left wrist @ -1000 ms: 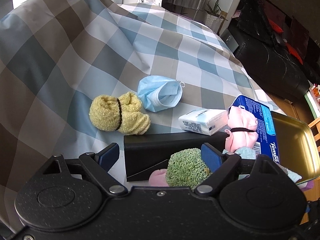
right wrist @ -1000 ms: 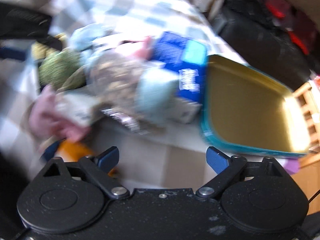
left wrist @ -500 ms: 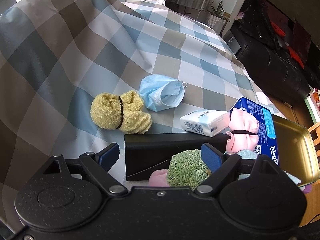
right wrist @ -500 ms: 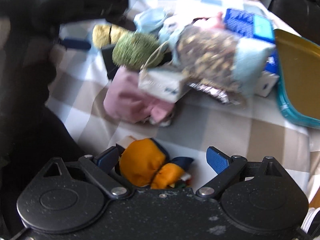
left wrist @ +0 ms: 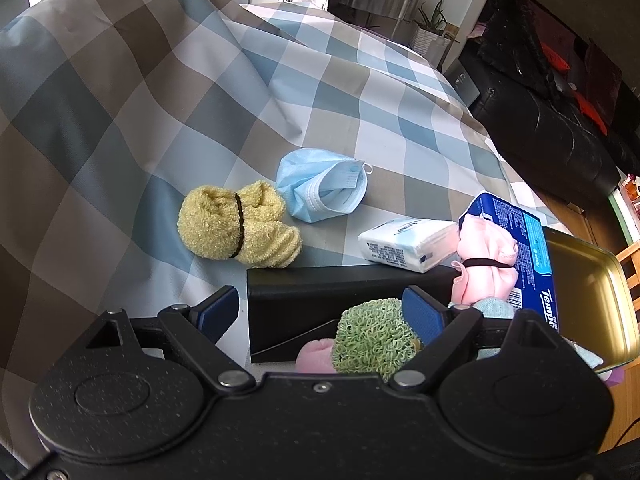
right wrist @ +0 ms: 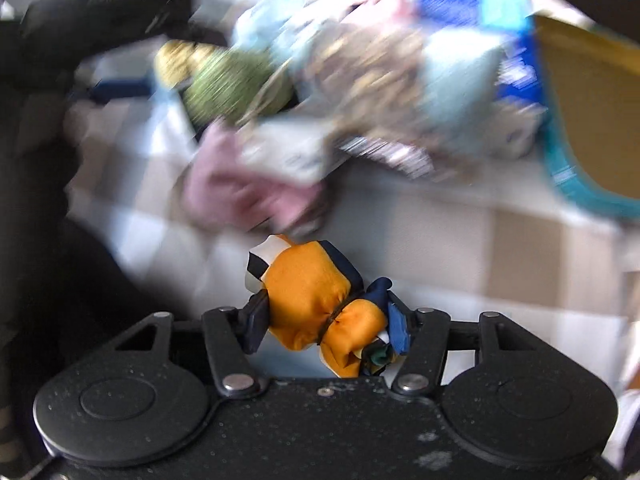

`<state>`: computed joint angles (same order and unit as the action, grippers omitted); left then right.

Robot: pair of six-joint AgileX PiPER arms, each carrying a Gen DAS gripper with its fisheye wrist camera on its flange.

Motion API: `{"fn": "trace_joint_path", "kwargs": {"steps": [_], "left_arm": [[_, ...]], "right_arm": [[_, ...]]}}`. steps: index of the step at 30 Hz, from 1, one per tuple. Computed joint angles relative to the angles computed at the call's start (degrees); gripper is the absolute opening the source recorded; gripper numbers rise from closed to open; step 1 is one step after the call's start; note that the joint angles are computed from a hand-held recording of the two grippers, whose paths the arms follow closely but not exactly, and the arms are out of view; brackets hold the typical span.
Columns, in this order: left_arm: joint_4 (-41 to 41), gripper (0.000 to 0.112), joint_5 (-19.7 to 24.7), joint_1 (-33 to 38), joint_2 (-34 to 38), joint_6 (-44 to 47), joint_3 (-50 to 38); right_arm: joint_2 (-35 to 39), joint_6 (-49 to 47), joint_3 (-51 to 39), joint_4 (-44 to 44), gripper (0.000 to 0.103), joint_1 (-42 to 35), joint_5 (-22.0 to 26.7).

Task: Organize soft objects
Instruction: 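Lower the right gripper onto the orange plush toy and close it, then lift the orange plush toy with the right gripper while the left gripper reaches toward the small white tissue pack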

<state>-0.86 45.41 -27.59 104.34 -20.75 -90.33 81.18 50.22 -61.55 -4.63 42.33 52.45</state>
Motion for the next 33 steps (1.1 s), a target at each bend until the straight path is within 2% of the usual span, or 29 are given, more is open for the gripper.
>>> {"fn": "trace_joint_path", "kwargs": {"steps": [6, 8, 10, 12, 16, 18, 21, 23, 25, 27, 31, 33], "left_arm": [[0.0, 0.085, 0.0, 0.0, 0.1, 0.0, 0.0], [0.0, 0.085, 0.0, 0.0, 0.1, 0.0, 0.0], [-0.1, 0.085, 0.0, 0.1, 0.1, 0.1, 0.0], [0.0, 0.085, 0.0, 0.0, 0.1, 0.2, 0.0], [0.1, 0.085, -0.3, -0.2, 0.0, 0.4, 0.3], [-0.1, 0.085, -0.3, -0.2, 0.0, 0.7, 0.4], [0.0, 0.085, -0.5, -0.4, -0.1, 0.9, 0.5], [0.0, 0.085, -0.5, -0.4, -0.2, 1.2, 0.6], [0.2, 0.085, -0.7, -0.6, -0.4, 1.4, 0.8], [0.6, 0.085, -0.9, -0.9, -0.6, 1.5, 1.1], [0.4, 0.085, -0.6, -1.1, -0.7, 2.4, 1.0], [0.6, 0.085, -0.4, -1.2, -0.7, 2.4, 1.0]], "right_arm": [[-2.1, 11.5, 3.1, -14.6, 0.065, 3.1, 3.5], [-2.8, 12.3, 5.0, -16.0, 0.073, 3.7, 1.8], [-1.9, 13.5, 5.6, -17.8, 0.075, 5.2, 1.1], [-1.4, 13.3, 5.8, -18.4, 0.089, 5.8, 0.3], [1.1, 16.5, 6.0, -20.5, 0.092, 6.7, 0.2], [4.8, 16.4, 4.0, -20.7, 0.093, 6.0, 0.7], [5.5, 15.3, 4.8, -20.1, 0.097, 5.1, -1.6], [4.6, 13.3, 5.5, -18.8, 0.091, 4.3, -2.8], [3.5, 10.5, 5.8, -17.3, 0.081, 3.1, -3.2], [2.1, 5.9, 5.5, -15.3, 0.065, 1.4, -2.6], [-0.2, -4.0, 4.6, -8.1, 0.053, -2.3, -1.9], [-1.8, -7.6, 4.6, -6.1, 0.053, -3.2, -1.2]]}}
